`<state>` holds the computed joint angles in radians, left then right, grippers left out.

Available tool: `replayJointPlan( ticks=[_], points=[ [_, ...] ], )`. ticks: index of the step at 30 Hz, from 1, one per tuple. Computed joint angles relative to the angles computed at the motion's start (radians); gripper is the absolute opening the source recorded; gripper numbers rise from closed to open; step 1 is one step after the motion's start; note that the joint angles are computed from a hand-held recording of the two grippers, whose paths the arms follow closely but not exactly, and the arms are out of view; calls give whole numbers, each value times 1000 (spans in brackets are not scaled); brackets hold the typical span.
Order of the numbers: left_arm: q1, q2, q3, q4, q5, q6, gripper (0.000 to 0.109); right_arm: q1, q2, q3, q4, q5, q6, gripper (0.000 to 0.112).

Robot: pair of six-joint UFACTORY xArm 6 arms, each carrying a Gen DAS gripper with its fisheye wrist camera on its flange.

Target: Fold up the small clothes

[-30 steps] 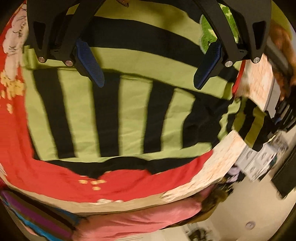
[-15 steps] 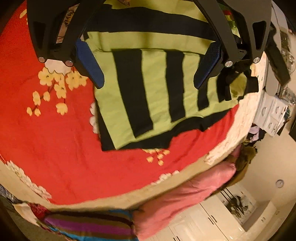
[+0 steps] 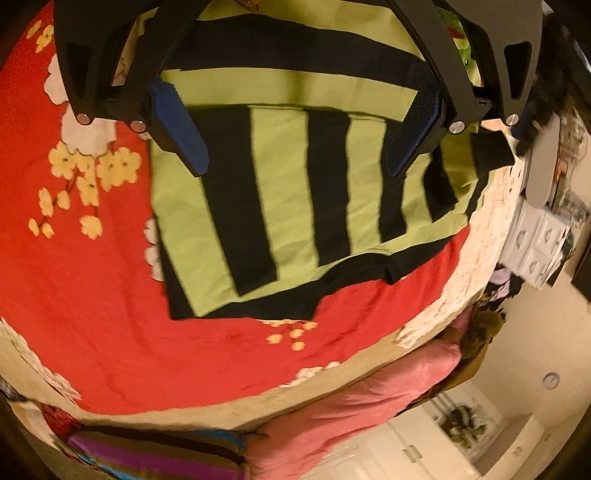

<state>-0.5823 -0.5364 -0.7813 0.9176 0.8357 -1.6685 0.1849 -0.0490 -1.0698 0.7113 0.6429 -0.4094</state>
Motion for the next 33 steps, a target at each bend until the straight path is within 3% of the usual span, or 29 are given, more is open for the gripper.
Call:
replayJointPlan(
  ticks=[3, 8, 12, 19, 24, 25, 27, 30, 33],
  points=[
    [-30, -76, 39, 130, 173, -149, 92, 36, -19, 15, 5, -23, -45, 97],
    [73, -218, 197, 69, 177, -288, 93, 138, -51, 45, -15, -78, -107, 97],
    [118, -298, 266, 26, 253, -337, 93, 257, -67, 59, -27, -125, -162, 97],
    [143, -351, 299, -12, 289, -305, 93, 442, 7, 24, -289, -291, -52, 97],
    [135, -324, 281, -3, 294, -287, 93, 464, 97, -36, -548, -307, 143, 95],
    [135, -323, 280, -1, 294, -287, 93, 461, 102, -36, -546, -314, 145, 93],
    [135, -324, 281, 4, 297, -290, 93, 455, 109, -42, -447, -310, 79, 56],
    [136, -323, 280, -3, 293, -286, 93, 442, 98, -35, -307, -314, -24, 40],
    [150, -321, 281, -13, 264, -259, 93, 413, 78, -41, -87, -274, -166, 36]
  ],
)
